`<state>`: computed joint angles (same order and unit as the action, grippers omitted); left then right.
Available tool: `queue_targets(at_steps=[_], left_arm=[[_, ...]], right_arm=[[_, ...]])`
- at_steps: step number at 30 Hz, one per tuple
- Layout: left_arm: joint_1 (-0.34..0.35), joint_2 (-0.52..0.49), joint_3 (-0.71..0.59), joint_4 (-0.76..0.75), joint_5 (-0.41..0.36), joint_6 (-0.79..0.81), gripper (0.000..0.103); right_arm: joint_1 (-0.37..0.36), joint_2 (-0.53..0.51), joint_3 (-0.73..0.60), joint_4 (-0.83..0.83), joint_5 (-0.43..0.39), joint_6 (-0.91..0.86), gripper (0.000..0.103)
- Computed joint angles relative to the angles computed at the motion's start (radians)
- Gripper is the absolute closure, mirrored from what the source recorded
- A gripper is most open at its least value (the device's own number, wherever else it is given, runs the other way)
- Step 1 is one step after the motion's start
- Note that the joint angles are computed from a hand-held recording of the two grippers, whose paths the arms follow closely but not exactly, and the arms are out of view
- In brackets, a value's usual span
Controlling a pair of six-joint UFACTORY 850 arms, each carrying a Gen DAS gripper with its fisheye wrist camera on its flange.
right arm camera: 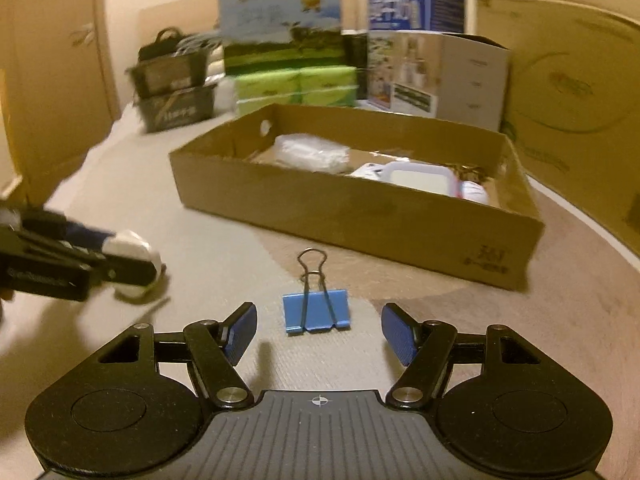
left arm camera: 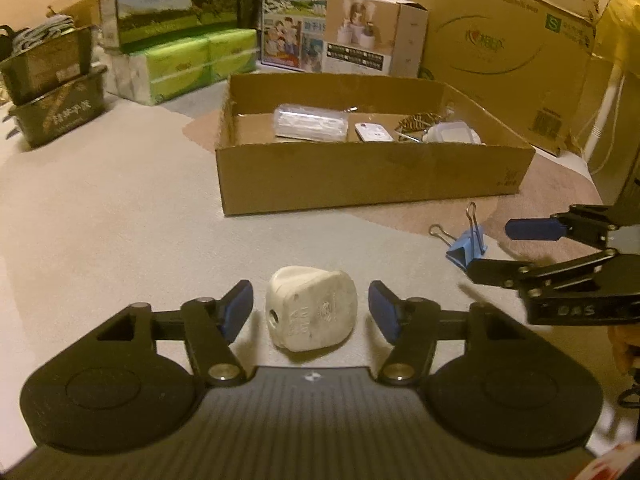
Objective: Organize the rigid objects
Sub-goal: 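Grasp the blue binder clip with the right tool while the left tool holds the tape measure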
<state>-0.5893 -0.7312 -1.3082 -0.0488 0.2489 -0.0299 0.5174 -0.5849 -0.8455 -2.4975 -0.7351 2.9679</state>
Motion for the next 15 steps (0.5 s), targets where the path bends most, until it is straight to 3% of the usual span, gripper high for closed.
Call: queue_targets(at_steps=[5, 8, 15], left_arm=[[-0.028, -0.003, 0.009, -0.211, 0.02, 0.176, 0.043], [-0.047, -0.015, 0.002, -0.443, 0.049, 0.373, 0.043], [-0.065, -0.03, -0.011, -0.626, 0.091, 0.597, 0.045]], right_arm=[[-0.009, -0.026, -0.027, 0.018, 0.015, -0.02, 0.034], [-0.012, -0.028, -0.029, 0.035, 0.015, -0.023, 0.034], [-0.015, -0.034, -0.033, 0.035, 0.019, -0.009, 0.034]])
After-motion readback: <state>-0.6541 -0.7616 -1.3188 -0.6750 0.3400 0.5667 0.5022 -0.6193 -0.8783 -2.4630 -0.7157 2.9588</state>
